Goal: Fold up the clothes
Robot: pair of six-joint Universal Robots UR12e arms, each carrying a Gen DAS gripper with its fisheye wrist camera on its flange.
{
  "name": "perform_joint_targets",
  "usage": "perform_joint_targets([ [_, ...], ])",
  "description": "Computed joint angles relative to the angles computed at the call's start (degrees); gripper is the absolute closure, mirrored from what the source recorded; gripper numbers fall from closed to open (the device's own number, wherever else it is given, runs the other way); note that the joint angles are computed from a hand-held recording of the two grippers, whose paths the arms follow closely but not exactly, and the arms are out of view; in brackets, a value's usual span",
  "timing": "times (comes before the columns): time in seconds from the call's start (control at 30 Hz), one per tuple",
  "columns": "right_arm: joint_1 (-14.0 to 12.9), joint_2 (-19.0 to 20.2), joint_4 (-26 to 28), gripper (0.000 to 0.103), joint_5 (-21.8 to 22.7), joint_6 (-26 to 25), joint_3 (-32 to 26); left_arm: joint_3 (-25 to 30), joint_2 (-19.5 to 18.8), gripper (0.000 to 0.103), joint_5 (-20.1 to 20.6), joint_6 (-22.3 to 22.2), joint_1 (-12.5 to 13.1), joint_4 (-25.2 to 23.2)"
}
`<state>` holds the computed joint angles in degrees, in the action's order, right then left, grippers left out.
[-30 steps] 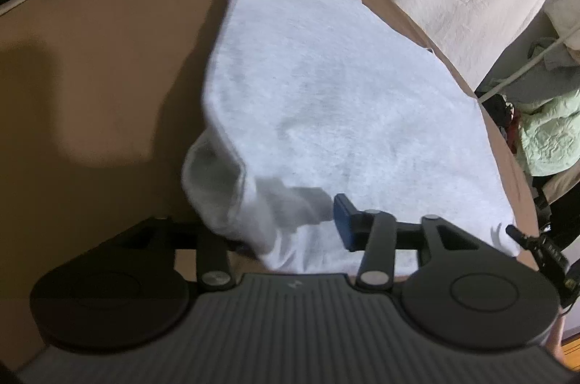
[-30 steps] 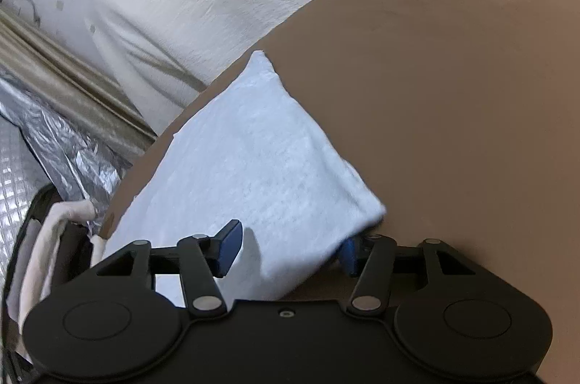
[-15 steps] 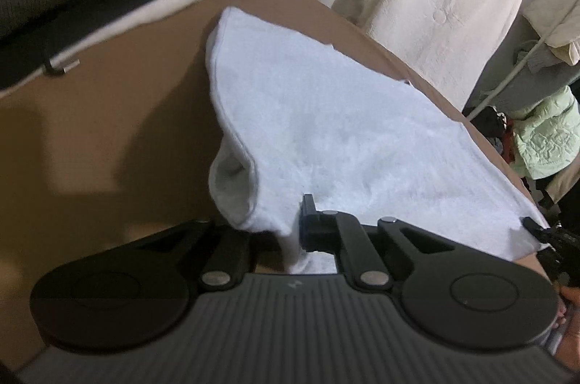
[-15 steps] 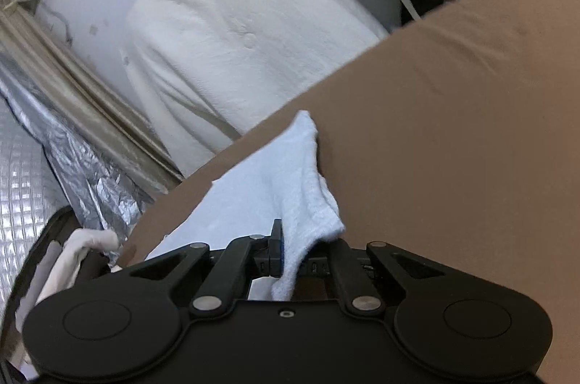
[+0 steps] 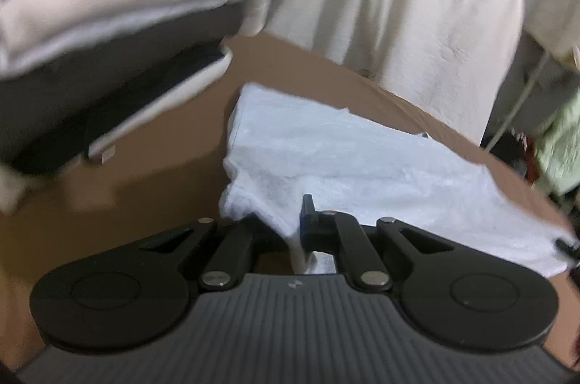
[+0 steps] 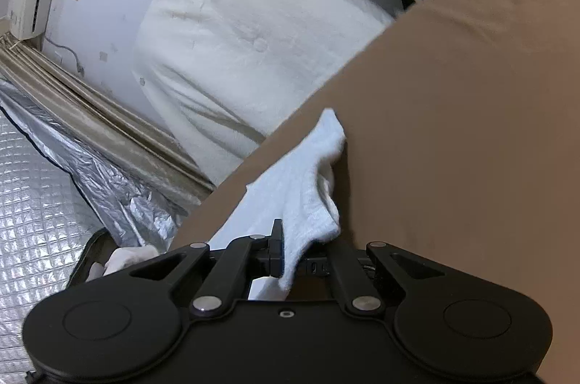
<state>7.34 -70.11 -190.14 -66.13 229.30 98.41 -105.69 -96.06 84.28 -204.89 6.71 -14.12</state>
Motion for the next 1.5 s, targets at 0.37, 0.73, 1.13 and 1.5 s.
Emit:
perform_joint_targets([
  [0.37,-1.37,-3.85,-10.36,0.098,8.19,2.95,7.71,-5.85,8.63,0.1,3.0,1.61,1.47,-5.7],
  [0.73,-4.02,-12.05,-2.79,0.098,17.9,-5.37,13.38,-10.85,16.97,0.103,3.27,-4.18,3.59,-11.66],
  [1.13,-4.01,-13.66,14.75,0.098,16.33,-18.01,12.59,-7.98,15.02,0.098,-5.94,-9.24,6.18,-28.83],
  [1.5,-2.42,-12.71,9.76,0.098,12.0,-17.93,11.95,-8.34,13.13,0.06,-6.48,-15.01,4.96,-29.04],
])
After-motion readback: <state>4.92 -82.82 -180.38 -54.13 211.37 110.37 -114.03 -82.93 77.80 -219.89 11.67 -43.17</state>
